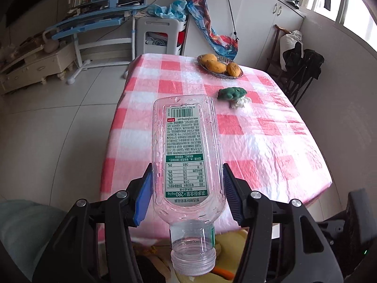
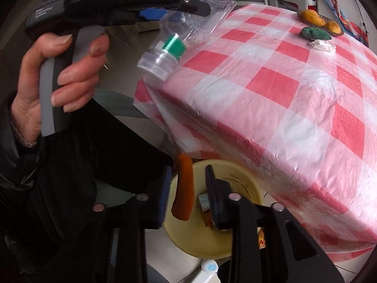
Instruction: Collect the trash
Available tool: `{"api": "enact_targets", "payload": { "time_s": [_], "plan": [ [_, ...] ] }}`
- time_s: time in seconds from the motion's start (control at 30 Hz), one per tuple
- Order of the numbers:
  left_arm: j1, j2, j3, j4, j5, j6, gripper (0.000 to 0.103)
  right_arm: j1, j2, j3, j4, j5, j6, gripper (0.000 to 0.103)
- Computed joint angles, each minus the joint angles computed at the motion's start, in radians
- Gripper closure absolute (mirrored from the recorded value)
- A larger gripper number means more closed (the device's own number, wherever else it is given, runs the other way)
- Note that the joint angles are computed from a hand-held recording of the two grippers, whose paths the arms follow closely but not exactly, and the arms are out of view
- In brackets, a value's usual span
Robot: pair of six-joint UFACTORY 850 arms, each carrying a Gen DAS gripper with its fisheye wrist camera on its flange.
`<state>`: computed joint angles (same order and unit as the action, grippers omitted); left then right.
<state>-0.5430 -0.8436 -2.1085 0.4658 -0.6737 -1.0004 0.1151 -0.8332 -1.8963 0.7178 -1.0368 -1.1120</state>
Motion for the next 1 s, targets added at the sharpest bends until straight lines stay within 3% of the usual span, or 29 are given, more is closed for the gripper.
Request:
{"api": "enact_targets", "payload": {
  "time_s": [0.1, 0.2, 0.3, 0.4, 0.6, 0.73, 1.0],
  "plan": [
    [-0.03, 0.07, 0.131, 0.034, 0.038, -0.074, 0.05, -0.022, 0.043, 0.058, 0.119, 0.105, -0.035, 0.046],
    [-0.065, 0.091, 0.181, 0.034, 0.043, -0.069, 0.05, -0.065, 0.082, 0.114, 0.358, 0.202, -0.113, 0.034],
    [-0.101, 0.098, 0.207, 0.004, 0.043, -0.033, 0.05, -0.092, 0.107, 0.162, 0.564, 0.275, -0.149, 0.026],
    [-0.136, 0.085, 0.201, -0.053, 0.0, 0.05, 0.049, -0.106, 0.114, 0.184, 0.652, 0.305, -0.132, 0.026],
    [-0.166, -0.008, 0.088, -0.203, -0.195, 0.282, 0.048, -0.121, 0.133, 0.218, 0.693, 0.335, -0.173, 0.023],
    [-0.168, 0.004, 0.1, -0.163, -0.186, 0.254, 0.035, -0.12, 0.159, 0.255, 0.697, 0.358, -0.211, 0.02],
    [-0.168, 0.02, 0.112, -0.055, -0.15, 0.144, 0.033, -0.103, 0.151, 0.251, 0.646, 0.383, -0.201, 0.018]
  ]
}}
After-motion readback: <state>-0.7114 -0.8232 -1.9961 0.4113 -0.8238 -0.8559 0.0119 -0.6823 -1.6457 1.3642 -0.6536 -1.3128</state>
